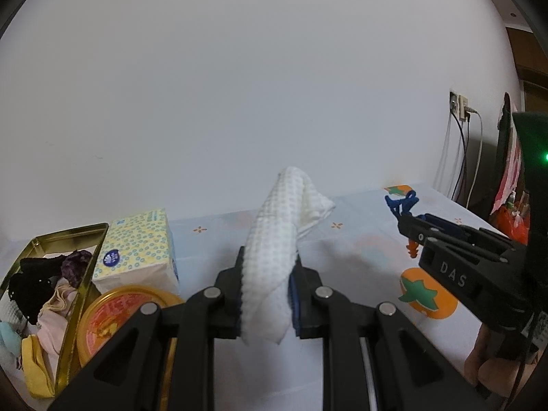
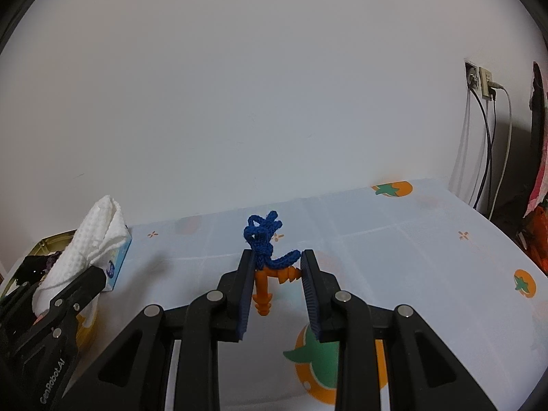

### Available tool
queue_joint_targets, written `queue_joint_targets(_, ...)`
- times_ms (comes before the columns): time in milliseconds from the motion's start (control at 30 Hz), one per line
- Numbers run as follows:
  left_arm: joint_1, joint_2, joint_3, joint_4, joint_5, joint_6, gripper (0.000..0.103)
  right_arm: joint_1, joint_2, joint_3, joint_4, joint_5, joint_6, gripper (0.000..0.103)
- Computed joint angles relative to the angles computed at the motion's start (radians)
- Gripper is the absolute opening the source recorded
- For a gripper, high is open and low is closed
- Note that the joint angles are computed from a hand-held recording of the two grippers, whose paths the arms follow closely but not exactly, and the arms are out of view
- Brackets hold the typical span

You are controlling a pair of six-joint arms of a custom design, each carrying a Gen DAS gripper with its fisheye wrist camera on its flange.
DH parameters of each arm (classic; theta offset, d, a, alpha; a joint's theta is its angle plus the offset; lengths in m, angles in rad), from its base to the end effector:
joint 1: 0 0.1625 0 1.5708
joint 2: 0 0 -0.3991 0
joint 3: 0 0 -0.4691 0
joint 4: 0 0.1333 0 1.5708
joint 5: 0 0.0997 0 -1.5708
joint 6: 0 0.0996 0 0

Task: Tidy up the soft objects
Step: 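Carry the white towel and pipe-cleaner toy over the gold tray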

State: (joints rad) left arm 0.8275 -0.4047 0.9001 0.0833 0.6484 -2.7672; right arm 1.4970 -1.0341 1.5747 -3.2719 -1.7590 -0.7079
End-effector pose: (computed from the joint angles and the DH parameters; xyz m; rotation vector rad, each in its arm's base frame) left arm -0.3681 -0.7148 -0.0197 0.6297 2.0639 -1.2985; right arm 0.0601 -0.7422 0.3165 0.5646 -2.1636 1.2724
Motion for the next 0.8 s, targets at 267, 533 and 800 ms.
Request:
queue_joint_targets(267,-0.008,-0.039,0.065,-0.029,-0.003,-0.005,0.018,0.006,-0.024,0.05,-0.049,0.001,-0.012,0.03)
queue_joint_targets(533,-0.016,-0.074,0.124,-0.048,-0.002,-0.01,0.018,0.021,-0.046,0.113,-0.123,0.002,-0.051,0.03)
queue_joint_targets(800,-0.021,-0.102,0.165,-0.053,-0.004,-0.025,0.018,0.023,-0.056,0.145,-0.148,0.016,-0.067,0.03)
